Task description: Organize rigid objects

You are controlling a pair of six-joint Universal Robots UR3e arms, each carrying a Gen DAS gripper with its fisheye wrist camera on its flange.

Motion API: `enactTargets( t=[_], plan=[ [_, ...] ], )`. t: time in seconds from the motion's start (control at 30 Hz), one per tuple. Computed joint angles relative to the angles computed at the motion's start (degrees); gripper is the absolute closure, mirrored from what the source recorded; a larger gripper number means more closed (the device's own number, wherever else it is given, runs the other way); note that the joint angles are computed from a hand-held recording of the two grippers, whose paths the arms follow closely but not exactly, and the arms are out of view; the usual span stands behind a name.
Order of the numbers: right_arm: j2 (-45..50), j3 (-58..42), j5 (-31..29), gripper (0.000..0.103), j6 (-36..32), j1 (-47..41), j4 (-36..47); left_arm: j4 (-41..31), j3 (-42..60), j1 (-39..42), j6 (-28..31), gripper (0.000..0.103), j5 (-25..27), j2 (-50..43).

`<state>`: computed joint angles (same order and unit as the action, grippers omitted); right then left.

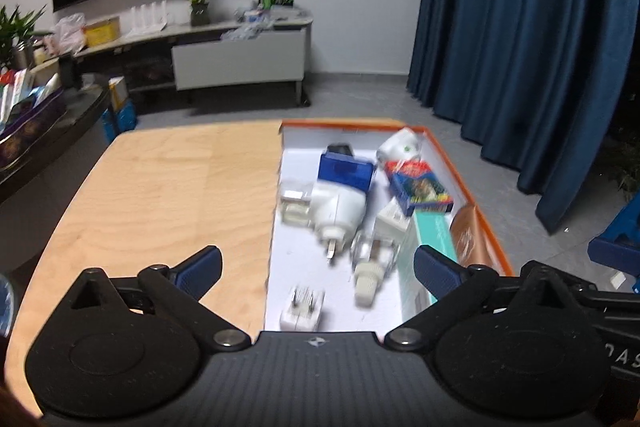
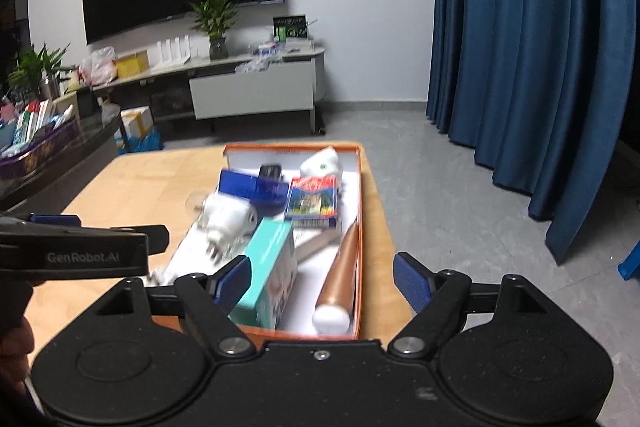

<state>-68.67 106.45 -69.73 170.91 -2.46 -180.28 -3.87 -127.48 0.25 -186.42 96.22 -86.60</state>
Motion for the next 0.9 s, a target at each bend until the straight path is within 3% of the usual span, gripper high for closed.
enactTargets(
  t=[0.13,0.2,0.9],
  plan=[
    [-1.2,2.2,0.8,0.010,0.6,-0.7,2.0,-1.6,-1.7,-0.3,0.8,0.000,0.0,1.5],
    [-1.6,2.6,0.8,0.010,0.5,-0.8,2.8,-0.3,-2.2,-1.7,0.7,0.000,2.4,0.9],
    [-3.0,4.2,0.2,0.010,0.3,-0.5,3.4,-2.9,-3.0,-1.5,-0.6,0.000,1.8,2.6]
  ],
)
